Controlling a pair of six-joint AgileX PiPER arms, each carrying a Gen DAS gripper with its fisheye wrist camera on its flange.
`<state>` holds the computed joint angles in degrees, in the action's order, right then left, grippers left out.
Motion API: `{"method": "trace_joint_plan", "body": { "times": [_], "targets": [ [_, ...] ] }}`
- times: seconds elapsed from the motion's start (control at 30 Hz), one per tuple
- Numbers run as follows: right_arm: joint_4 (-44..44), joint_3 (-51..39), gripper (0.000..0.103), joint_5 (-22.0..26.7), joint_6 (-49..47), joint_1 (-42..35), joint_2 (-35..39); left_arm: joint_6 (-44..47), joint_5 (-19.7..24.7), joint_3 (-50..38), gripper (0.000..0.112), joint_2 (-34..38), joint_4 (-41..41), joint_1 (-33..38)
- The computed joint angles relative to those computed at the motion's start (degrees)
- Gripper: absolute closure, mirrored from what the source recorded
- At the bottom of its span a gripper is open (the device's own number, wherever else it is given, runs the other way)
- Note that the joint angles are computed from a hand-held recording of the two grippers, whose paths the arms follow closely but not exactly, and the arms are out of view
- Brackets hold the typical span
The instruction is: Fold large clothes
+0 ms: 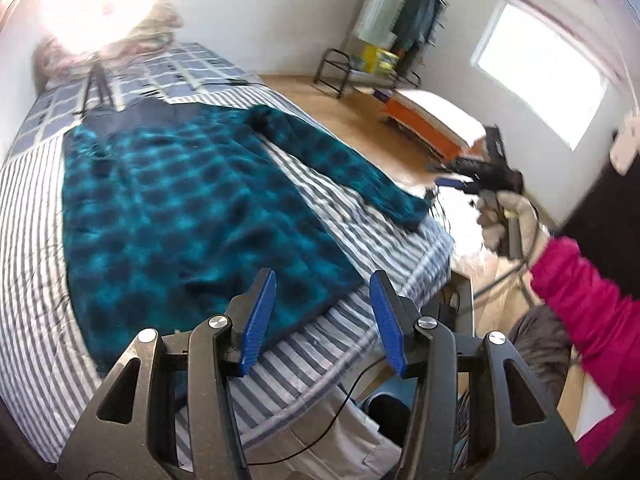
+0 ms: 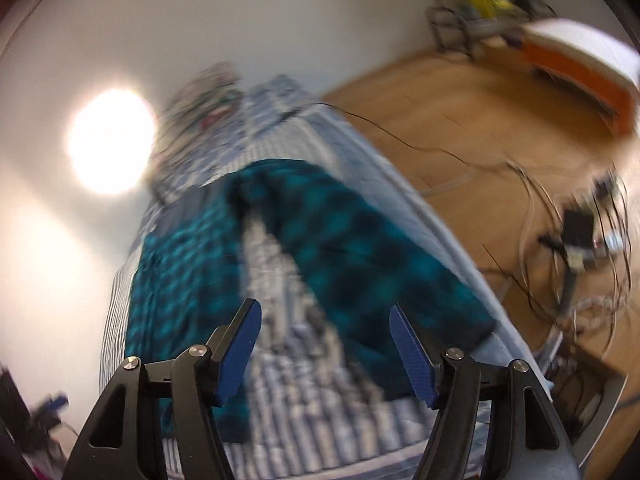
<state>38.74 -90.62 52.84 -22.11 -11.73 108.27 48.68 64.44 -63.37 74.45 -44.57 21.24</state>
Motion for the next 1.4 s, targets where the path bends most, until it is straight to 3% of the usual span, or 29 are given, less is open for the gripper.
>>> {"method": "trace_joint_plan", "body": {
  "times": [0.13,0.23,0.53,0.67,0.8,0.93,1.1,1.4],
  "targets": [
    [-3.52,-2.42,0.044,0.40,3.55,-3.25,4.87,-1.39,-3.78,2.05,0.062,0.29,1.65,-5.18],
    [-0.56,-2.11,0.044,0.56,3.97,-6.31,7.47,-2.06,-5.91,2.77,0.062,2.04,2.59,-7.24],
    [-10.65,-7.69,0.051,0.12,10.28,-2.77,12.77,-2.16,-5.99,1.23,0.062,6.33,1.42,-6.50],
    [-15.57,-8.21,0.092,-0.24,12.36,-0.42,12.89,-1.76,-5.77,0.99,0.062,6.66,1.54,-5.46],
    [-19.38,-4.16,0.094,-4.51,12.14,2.28,6.96,-1.33,-5.54,0.89,0.062,6.69,1.58,-4.50],
    [-14.08,0.24,0.095,-6.96,7.54,3.84,-0.70,-0.59,-5.10,0.70,0.062,6.76,0.51,-3.05],
    [-5.18,2.88,0.095,-4.94,0.13,7.36,-6.38,-0.60,-4.47,0.29,0.062,7.43,-1.37,-0.96],
    [1.52,5.21,0.095,-2.32,-8.32,22.21,-11.02,-3.98,-2.58,-2.20,0.062,9.62,-5.56,5.78]
  ]
}}
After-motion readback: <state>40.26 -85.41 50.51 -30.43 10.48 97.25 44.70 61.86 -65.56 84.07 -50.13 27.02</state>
